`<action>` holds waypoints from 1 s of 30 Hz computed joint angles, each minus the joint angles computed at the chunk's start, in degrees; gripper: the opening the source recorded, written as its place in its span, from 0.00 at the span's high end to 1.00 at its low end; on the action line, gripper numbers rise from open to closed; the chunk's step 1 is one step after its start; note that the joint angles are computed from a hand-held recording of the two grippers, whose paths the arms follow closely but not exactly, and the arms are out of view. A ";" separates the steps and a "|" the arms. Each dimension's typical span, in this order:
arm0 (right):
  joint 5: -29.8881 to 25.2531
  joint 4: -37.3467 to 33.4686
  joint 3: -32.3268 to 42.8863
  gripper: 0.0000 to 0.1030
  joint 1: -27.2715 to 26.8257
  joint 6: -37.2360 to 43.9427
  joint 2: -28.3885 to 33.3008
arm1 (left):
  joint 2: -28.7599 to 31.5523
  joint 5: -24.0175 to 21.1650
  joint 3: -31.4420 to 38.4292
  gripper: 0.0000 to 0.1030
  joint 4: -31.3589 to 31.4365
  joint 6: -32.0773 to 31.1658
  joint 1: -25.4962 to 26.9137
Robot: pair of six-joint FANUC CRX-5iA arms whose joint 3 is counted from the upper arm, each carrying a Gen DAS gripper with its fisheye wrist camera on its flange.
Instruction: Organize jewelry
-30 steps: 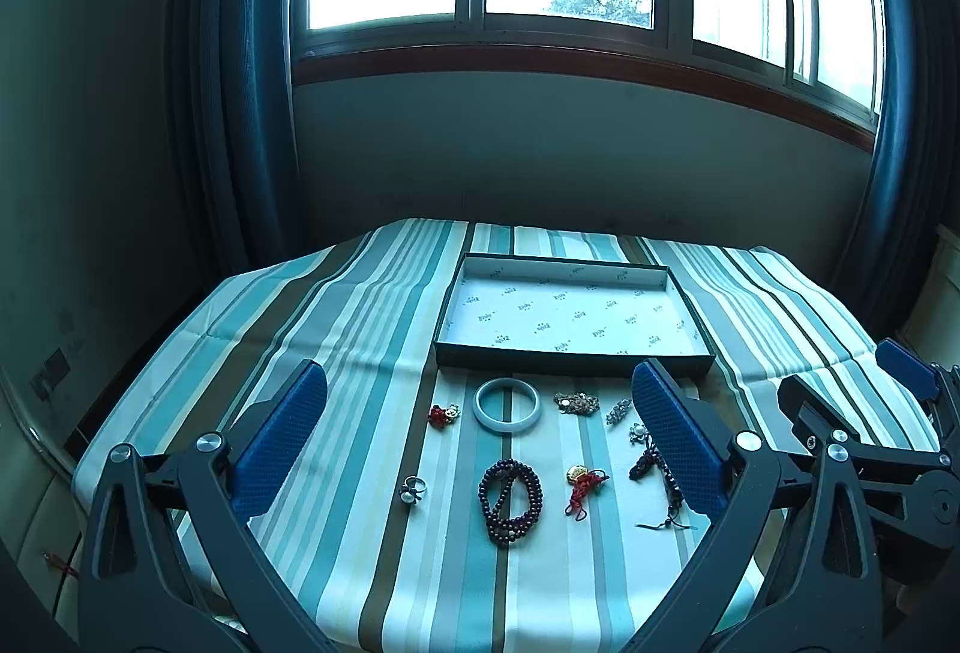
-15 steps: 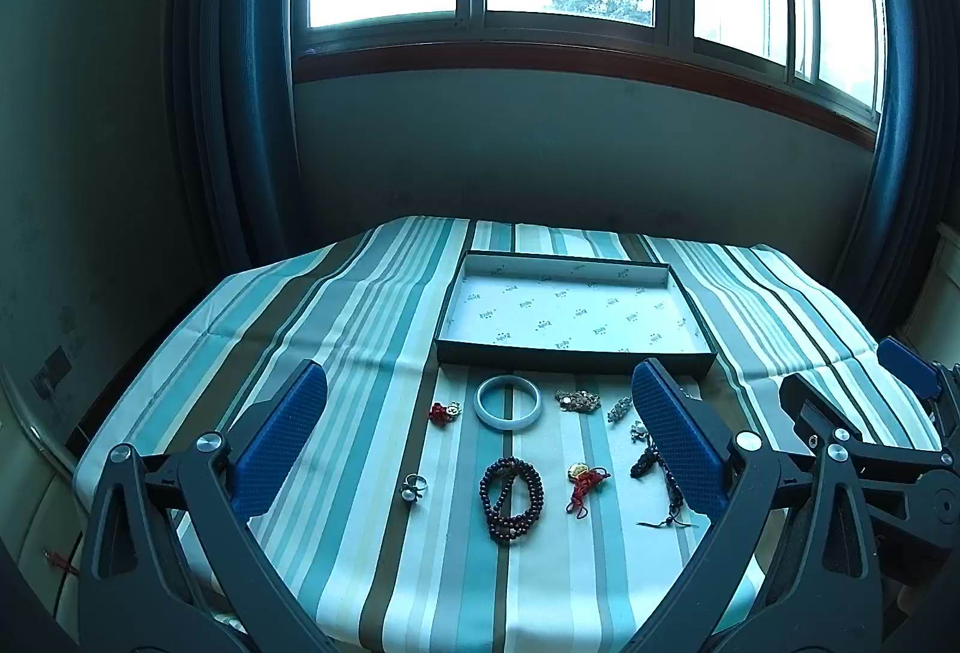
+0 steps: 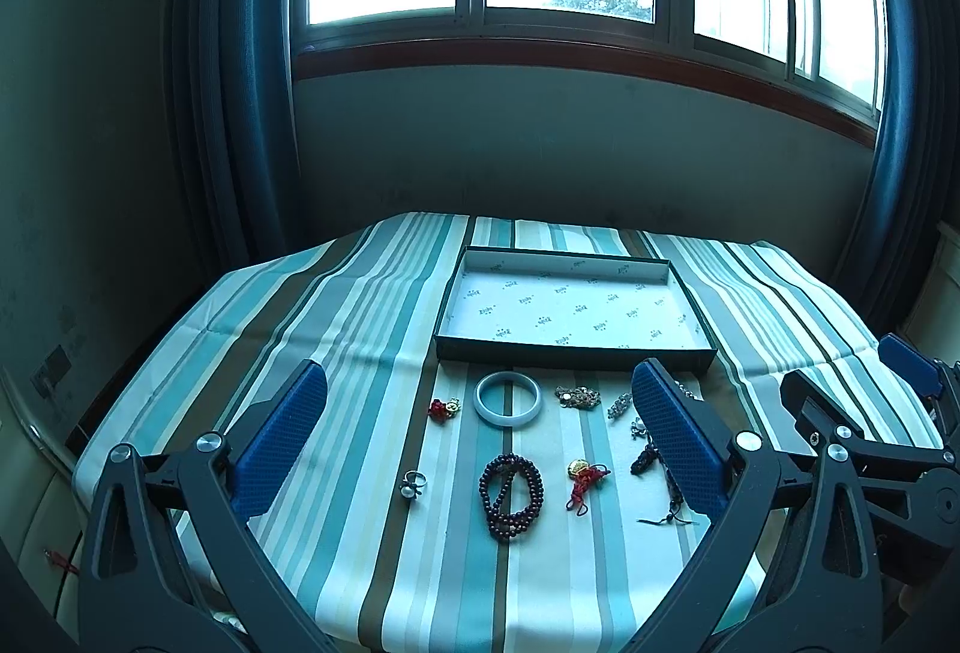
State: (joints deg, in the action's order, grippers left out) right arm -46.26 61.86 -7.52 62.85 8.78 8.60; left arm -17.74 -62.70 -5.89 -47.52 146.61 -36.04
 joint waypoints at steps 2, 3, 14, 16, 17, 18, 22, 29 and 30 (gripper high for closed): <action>-0.04 -0.02 0.00 0.04 0.02 0.03 -0.02 | -0.13 0.04 -0.14 0.02 0.09 -0.10 0.05; 0.00 -0.05 -0.01 0.04 0.02 0.04 -0.04 | -0.04 0.02 -0.03 0.02 0.13 -0.11 0.07; -0.03 -0.06 -0.02 0.04 0.05 0.10 -0.07 | 0.00 0.00 -0.59 0.02 -0.15 0.44 -0.29; -0.03 -0.01 -0.04 0.04 0.06 0.05 -0.09 | 0.32 -0.03 -0.54 0.02 -0.30 0.66 -0.46; -0.07 -0.02 -0.04 0.04 0.08 0.04 -0.08 | 0.32 -0.03 -0.54 0.02 -0.30 0.66 -0.46; -0.03 0.00 -0.06 0.04 0.07 0.02 -0.09 | 0.27 0.00 -0.64 0.02 -0.23 0.63 -0.48; -0.05 0.08 -0.10 0.04 0.10 -0.07 -0.08 | 0.21 -0.14 -0.85 0.02 0.02 0.56 -0.57; 0.45 -0.50 0.06 0.04 -0.08 0.49 0.32 | 0.47 0.10 -0.50 0.02 1.59 -1.12 0.53; 0.49 -0.71 0.10 0.04 -0.12 0.66 0.40 | 0.48 0.26 -0.59 0.02 1.94 -1.40 0.88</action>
